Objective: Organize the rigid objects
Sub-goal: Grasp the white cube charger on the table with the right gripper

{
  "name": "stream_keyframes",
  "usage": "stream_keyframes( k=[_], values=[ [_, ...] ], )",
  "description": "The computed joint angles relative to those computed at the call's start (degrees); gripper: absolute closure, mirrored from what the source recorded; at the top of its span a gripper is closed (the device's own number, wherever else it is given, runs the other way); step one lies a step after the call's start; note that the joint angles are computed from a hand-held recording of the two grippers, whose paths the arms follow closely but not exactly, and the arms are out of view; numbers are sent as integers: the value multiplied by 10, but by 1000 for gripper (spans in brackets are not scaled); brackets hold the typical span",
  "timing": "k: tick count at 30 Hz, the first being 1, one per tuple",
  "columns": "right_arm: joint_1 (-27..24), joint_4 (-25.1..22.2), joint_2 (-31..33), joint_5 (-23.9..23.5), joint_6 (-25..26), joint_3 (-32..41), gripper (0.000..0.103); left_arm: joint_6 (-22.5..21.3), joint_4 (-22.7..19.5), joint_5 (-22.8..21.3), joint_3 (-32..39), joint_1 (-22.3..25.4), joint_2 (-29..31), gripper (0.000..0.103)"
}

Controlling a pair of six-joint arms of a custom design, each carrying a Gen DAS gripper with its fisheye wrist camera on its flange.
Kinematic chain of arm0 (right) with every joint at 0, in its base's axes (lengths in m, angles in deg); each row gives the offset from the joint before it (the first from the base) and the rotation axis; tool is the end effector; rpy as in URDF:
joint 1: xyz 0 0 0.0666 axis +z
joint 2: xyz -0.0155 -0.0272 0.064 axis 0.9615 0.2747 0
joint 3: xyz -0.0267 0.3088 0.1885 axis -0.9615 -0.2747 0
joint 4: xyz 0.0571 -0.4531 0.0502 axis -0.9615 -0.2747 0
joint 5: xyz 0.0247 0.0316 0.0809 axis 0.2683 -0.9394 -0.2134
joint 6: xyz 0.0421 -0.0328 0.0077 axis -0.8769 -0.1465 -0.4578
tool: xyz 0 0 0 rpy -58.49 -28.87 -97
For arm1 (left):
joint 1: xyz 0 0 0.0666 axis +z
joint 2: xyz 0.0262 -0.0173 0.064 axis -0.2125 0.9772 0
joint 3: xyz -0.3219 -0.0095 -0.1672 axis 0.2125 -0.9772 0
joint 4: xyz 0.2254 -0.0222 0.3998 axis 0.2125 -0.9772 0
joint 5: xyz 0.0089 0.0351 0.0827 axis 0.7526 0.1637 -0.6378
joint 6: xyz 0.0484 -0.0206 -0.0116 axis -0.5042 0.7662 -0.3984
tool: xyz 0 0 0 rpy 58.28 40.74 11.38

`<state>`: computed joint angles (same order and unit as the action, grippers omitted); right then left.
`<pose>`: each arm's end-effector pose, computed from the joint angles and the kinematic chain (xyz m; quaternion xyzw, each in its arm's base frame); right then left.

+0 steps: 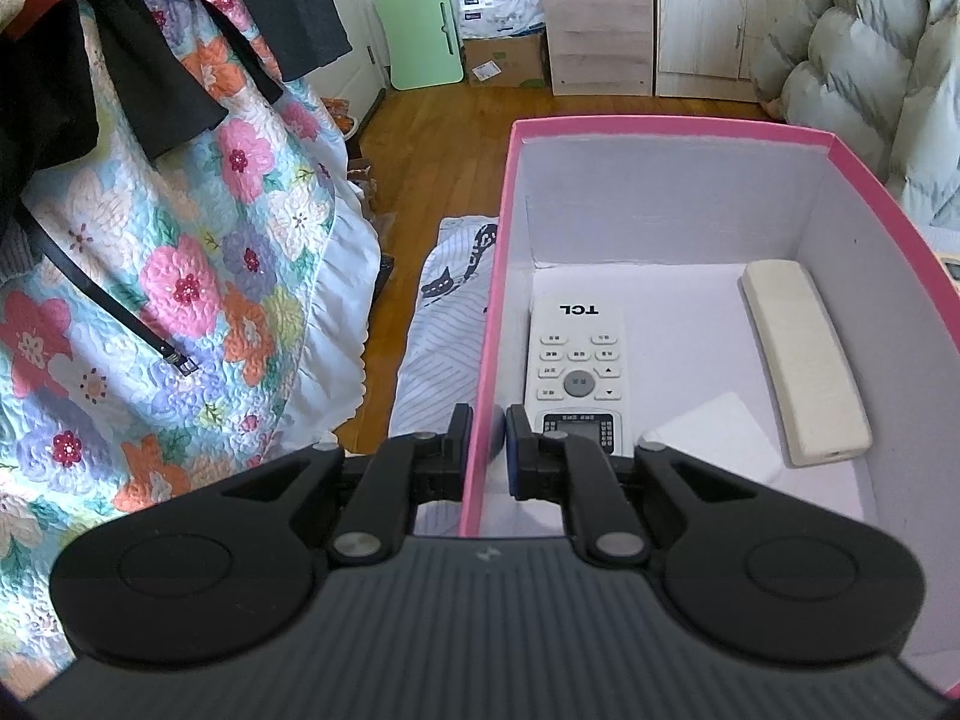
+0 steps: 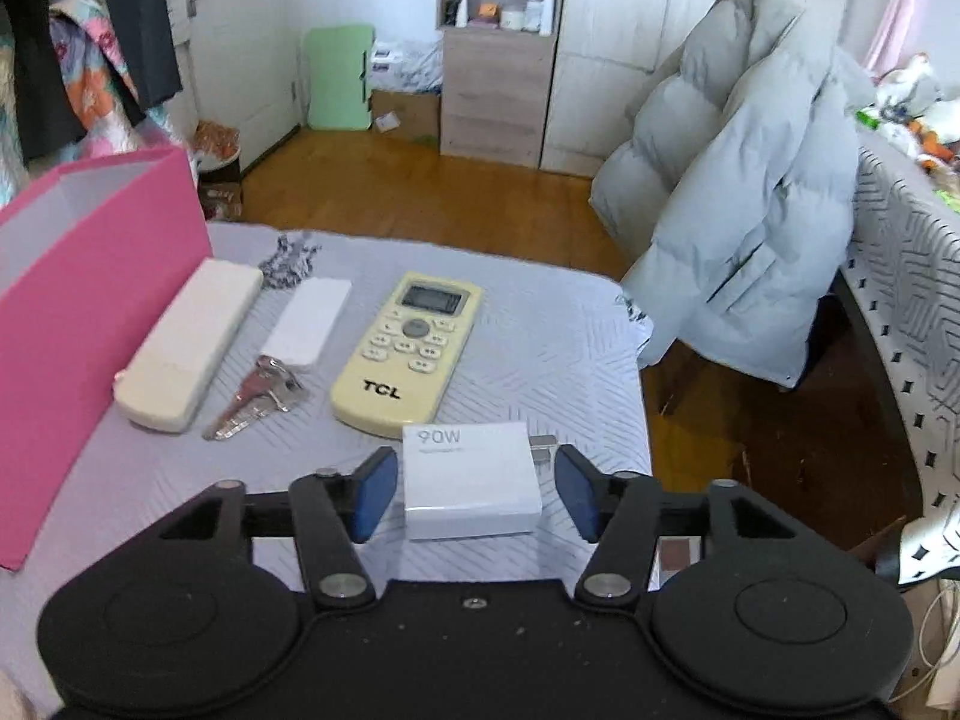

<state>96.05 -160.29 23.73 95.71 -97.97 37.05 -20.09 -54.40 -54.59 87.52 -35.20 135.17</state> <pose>0.2703 0.0875 0.4814 0.2876 0.8981 -0.1260 0.3080 0.5854 -0.2511 0.4964 0.3475 0.8777 -0.0470 0.3265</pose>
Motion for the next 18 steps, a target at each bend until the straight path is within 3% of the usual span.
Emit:
stream_keyframes(
  k=[3,7,11,18],
  values=[
    [-19,7,7,-31,26,-10,39,0,-10,12,12,4,8,95],
    [-34,19,13,-56,20,-25,35,-2,-16,32,16,10,12,96],
    [-33,63,-7,-27,-5,-55,38,-9,-5,30,5,8,5,96],
    [28,66,1,22,-49,-32,42,-3,1,29,-1,9,1,96]
  ],
)
